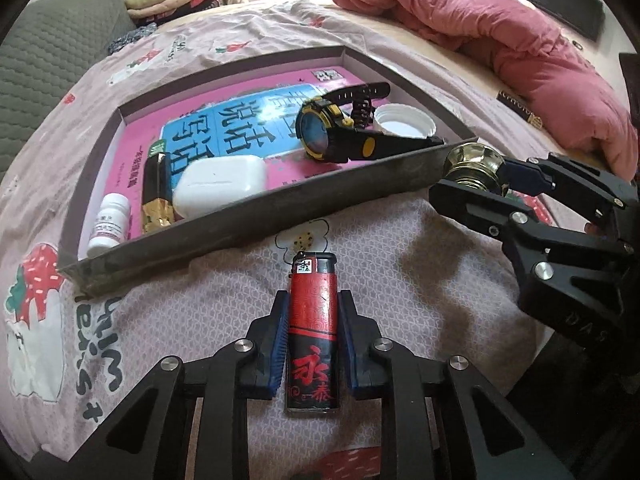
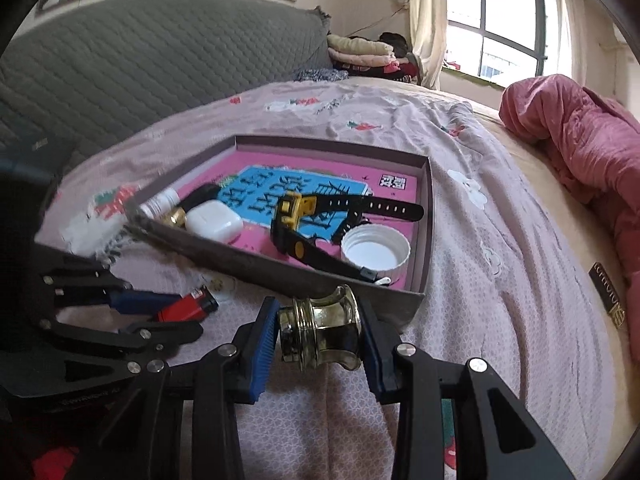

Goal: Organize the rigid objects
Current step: 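Grasp the red lighter with the left tool while the right tool grasps the brass doorknob, then lift the lighter with the left tool while the right tool lifts the doorknob toward the tray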

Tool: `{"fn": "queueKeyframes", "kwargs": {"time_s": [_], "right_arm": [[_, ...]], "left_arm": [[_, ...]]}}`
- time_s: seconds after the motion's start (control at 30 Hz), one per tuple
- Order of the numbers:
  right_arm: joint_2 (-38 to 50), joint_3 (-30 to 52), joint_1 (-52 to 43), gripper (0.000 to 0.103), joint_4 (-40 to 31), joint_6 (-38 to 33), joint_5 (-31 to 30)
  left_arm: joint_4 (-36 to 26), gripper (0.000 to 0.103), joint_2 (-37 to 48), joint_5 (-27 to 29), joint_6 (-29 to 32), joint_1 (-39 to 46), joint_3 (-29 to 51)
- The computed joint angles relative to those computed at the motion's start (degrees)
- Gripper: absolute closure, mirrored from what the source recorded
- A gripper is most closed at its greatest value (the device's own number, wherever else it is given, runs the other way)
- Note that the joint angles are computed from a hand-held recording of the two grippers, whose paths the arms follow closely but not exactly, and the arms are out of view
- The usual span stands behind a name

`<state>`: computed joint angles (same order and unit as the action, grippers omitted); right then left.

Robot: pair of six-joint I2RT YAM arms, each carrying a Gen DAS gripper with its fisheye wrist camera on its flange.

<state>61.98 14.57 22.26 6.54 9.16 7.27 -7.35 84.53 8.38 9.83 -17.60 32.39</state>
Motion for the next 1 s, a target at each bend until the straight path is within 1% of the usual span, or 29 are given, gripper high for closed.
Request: {"fn": "queueKeyframes", "kwargs": {"time_s": [0.13, 0.27, 0.57, 0.63, 0.7, 0.83, 1.0], "right_arm": [[-4.61, -0.70, -1.16, 0.065, -1.68, 1.94, -1.39], [-8.70, -1.14, -1.13, 0.065, -3.74, 3.65, -1.20], [-12.08, -0.78, -0.79, 0.065, -4.86, 4.53, 0.69], [-12.55, -0.61, -0.64, 0.065, -4.95, 4.50, 1.76], [-12.65, -0.38, -0.10, 0.065, -4.45, 4.52, 3.22], [-11.35, 0.41, 1.35, 0.065, -2.90, 4.10, 6.49], [-8.64, 1.15, 1.69, 0.065, 0.46, 3.71, 6.40]], "left_arm": [[-1.61, 0.080, -2.81, 1.68, 0.14, 1.56, 0.01], [-3.20, 0.080, -5.66, 3.43, 0.03, 3.93, 0.52], [-5.39, 0.080, -8.28, 8.07, -0.07, 10.42, 2.47], [-4.95, 0.080, -9.22, 9.39, -0.08, 11.63, 2.37], [-4.41, 0.080, -10.12, 9.58, -0.27, 12.31, 2.30], [-4.51, 0.080, -9.29, 10.28, -0.61, 14.17, 4.17], [-3.70, 0.080, -6.43, 10.18, -1.28, 15.93, 6.33]]}}
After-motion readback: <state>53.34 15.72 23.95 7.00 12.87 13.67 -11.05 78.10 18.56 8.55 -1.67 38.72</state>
